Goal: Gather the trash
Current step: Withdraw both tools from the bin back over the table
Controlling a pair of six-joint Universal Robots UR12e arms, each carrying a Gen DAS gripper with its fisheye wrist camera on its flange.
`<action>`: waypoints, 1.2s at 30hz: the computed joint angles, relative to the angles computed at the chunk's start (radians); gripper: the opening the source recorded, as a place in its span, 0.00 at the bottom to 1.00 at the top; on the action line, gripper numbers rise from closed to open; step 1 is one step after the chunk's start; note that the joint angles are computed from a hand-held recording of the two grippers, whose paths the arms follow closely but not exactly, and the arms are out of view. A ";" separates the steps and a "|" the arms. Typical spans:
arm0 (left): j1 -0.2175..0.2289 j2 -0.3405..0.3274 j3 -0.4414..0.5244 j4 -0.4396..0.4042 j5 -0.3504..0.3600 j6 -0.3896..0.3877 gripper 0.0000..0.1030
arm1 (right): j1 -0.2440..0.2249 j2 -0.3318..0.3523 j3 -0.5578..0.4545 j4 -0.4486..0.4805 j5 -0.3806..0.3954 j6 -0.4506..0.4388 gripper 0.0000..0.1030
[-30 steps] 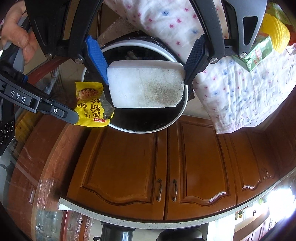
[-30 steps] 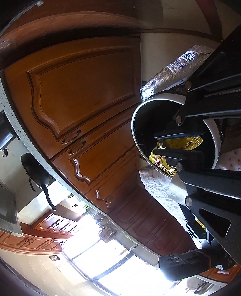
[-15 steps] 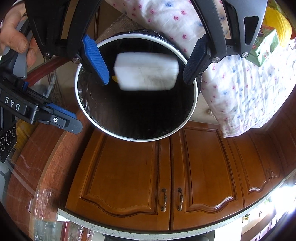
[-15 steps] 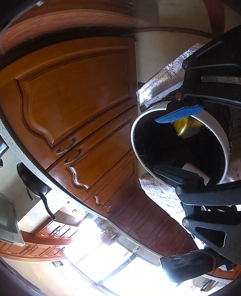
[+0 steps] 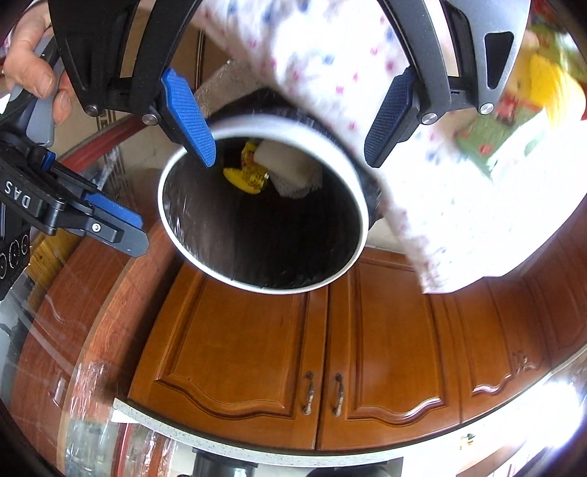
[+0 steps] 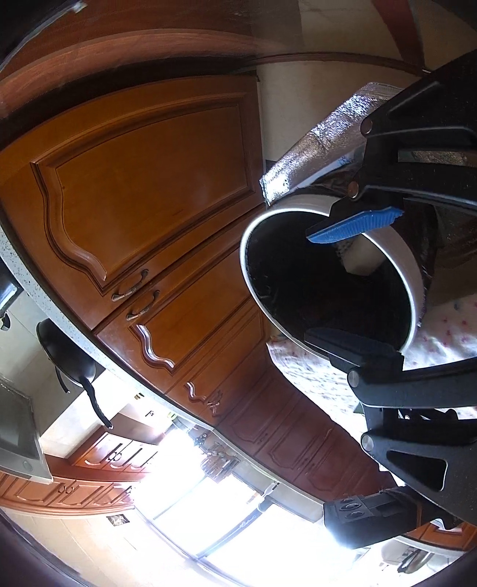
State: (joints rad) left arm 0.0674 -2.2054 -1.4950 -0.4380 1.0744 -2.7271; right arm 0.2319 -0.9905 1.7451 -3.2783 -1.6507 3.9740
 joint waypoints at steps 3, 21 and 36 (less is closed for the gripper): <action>0.023 0.028 -0.056 0.033 -0.008 -0.011 0.81 | 0.020 -0.002 0.001 -0.001 -0.007 -0.004 0.67; 0.193 0.188 -0.316 0.171 -0.038 -0.079 0.81 | 0.148 0.025 -0.052 0.060 -0.010 -0.078 0.78; 0.323 0.278 -0.438 0.222 -0.054 -0.086 0.81 | 0.208 0.068 -0.123 0.085 0.044 -0.139 0.78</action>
